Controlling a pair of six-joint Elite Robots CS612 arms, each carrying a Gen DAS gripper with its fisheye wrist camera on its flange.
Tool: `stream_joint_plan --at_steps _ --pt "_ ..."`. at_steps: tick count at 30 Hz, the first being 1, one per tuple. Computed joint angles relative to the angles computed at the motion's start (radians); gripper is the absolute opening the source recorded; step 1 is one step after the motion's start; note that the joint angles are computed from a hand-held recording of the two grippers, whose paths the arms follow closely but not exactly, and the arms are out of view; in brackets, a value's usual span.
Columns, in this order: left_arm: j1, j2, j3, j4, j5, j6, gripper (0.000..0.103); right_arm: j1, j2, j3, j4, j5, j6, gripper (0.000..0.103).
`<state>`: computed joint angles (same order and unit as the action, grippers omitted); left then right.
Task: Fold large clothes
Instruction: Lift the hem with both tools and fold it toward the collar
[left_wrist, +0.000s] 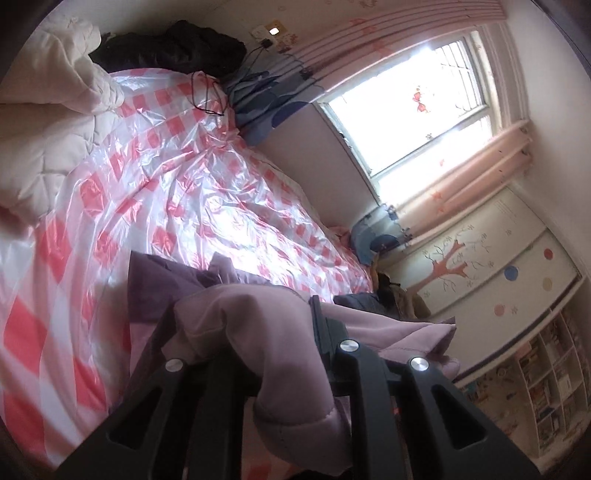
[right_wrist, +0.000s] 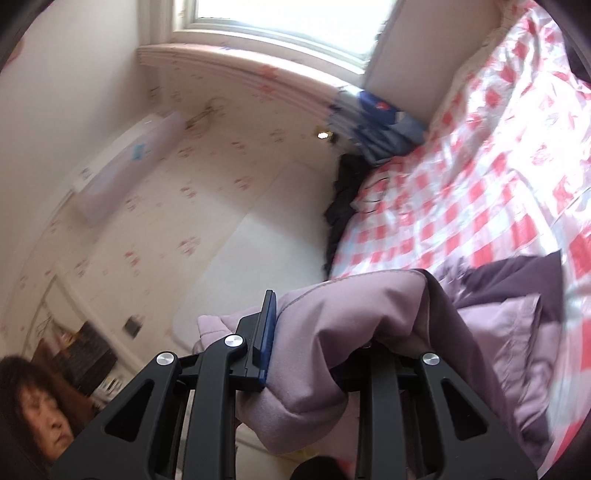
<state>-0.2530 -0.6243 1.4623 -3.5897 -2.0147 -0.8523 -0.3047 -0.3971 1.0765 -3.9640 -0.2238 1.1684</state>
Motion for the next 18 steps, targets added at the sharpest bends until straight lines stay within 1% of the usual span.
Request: stream_joint_plan --at_steps 2,3,4,8,10,11,14,18 --pt "0.002 0.028 -0.053 0.046 0.014 -0.003 0.014 0.01 0.02 -0.029 0.141 -0.03 -0.097 0.022" --pt "0.002 0.046 -0.085 0.075 0.023 -0.002 0.014 0.016 0.028 -0.04 0.227 -0.052 -0.166 0.022" --pt "0.002 0.059 -0.109 0.099 0.035 -0.001 0.014 0.021 0.039 -0.056 0.288 -0.067 -0.206 0.022" --pt "0.001 0.116 -0.199 0.178 0.079 -0.006 0.014 0.039 0.1 -0.15 0.495 -0.125 -0.318 0.022" --pt "-0.001 0.14 -0.236 0.218 0.103 -0.001 0.014 0.045 0.118 -0.167 0.566 -0.151 -0.367 0.022" --pt "-0.003 0.15 -0.252 0.242 0.12 0.006 0.014 0.05 0.135 -0.193 0.621 -0.169 -0.395 0.022" --pt "-0.008 0.183 -0.303 0.294 0.162 0.013 0.014 0.056 0.159 -0.217 0.692 -0.203 -0.431 0.022" --pt "-0.025 0.219 -0.362 0.383 0.258 0.063 0.015 0.071 0.207 -0.29 0.821 -0.264 -0.5 0.022"
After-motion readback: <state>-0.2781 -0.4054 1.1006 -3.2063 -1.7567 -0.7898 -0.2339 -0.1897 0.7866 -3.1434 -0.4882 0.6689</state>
